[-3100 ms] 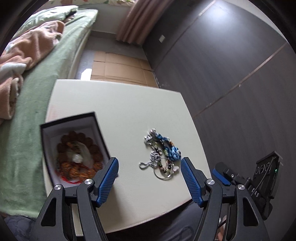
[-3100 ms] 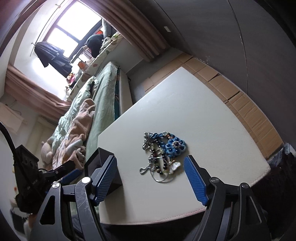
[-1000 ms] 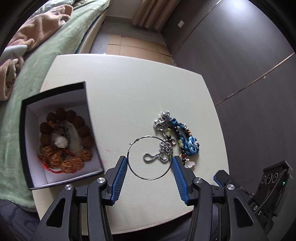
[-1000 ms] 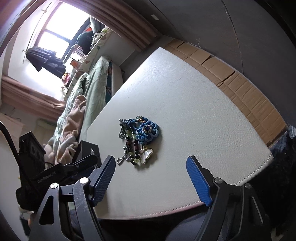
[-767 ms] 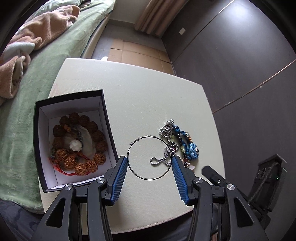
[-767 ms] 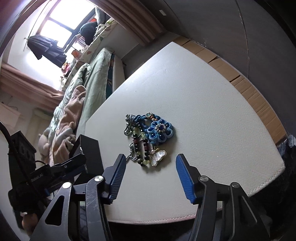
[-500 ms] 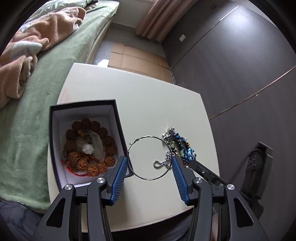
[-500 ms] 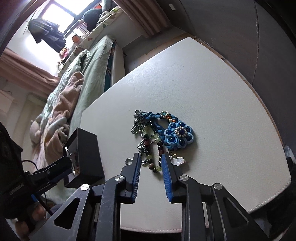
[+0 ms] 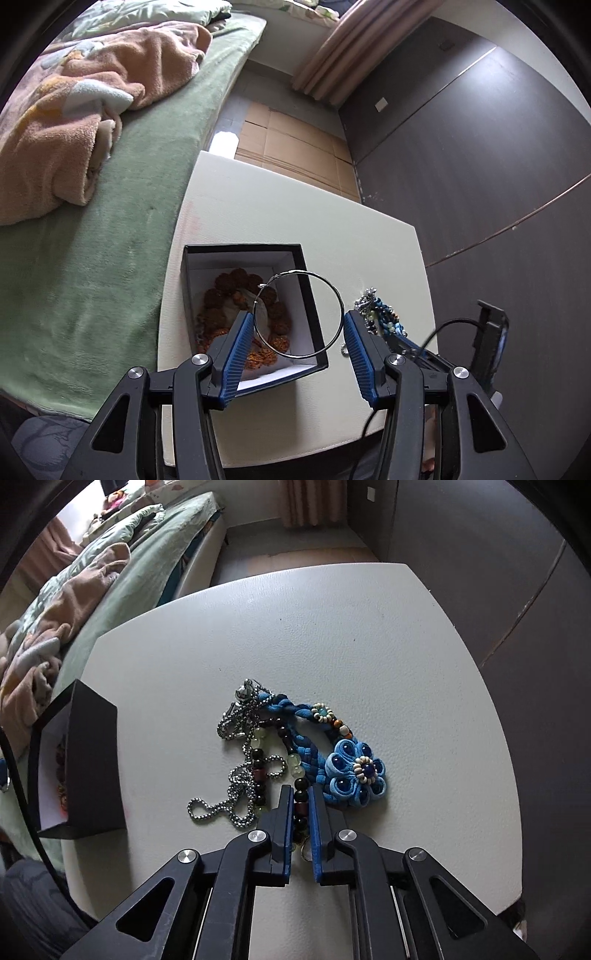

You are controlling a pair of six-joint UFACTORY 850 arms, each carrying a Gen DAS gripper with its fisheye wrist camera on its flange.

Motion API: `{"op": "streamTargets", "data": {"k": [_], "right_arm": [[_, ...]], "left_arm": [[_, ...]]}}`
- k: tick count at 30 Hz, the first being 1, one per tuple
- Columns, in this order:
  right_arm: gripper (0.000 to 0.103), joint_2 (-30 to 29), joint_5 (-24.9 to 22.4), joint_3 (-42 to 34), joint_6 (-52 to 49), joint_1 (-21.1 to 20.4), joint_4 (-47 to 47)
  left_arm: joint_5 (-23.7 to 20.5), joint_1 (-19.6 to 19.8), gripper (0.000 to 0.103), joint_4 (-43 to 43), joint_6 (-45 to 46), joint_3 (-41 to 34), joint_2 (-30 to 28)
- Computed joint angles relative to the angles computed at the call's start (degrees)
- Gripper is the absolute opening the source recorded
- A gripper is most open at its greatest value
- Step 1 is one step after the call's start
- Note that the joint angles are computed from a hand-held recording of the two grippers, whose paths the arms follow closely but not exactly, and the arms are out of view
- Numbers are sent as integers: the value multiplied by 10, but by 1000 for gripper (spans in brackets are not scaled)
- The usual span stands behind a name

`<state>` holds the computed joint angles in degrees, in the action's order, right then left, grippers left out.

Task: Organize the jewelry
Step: 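Lower the silver hoop into the box with the left gripper while the right grasps the black bead bracelet, then carry the black bead bracelet into the box and open the right gripper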

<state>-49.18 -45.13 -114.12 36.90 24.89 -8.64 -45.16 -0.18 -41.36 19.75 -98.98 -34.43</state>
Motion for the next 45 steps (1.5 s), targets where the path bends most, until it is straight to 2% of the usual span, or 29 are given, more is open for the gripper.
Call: {"op": "streamTargets", "data": {"k": [4,6,8,10,16,25,32,33,34,35,37,41,45], "right_arm": [[9,28,32,24,5,-1,0],[9,43,46,35,11,1,-5],[9,61,61,47,10,2,-5],[9,71,70,48,12,6,-10],[9,99,110,49,2,24,-20],[9,36,103,-70,-86,56,51],[10,-34,71,-165,-143,66,130],[13,-45,59,-181,-152,65,147],[27,-51,50,-188,-166,63,173],[46,-46,56,-176,-178,60,198],[57,-9,112,-108,-178,57,212],[57,46,168,-15,-184,47,239],[57,94,205,63,-157,38,232]], "left_arm": [[-9,7,53,-11,4,-4,-6],[-17,9,63,-18,6,-7,-9],[-10,13,78,-34,19,2,-4],[2,17,82,-43,29,15,6],[1,27,82,-52,41,28,17],[21,47,82,-44,31,43,34],[25,55,82,-24,17,41,38],[25,55,82,-23,17,42,39],[25,54,82,-23,18,43,40],[25,53,82,-22,20,44,41],[26,49,82,-21,21,44,41],[20,37,82,-18,23,39,37],[13,22,82,-13,30,36,34]]}}
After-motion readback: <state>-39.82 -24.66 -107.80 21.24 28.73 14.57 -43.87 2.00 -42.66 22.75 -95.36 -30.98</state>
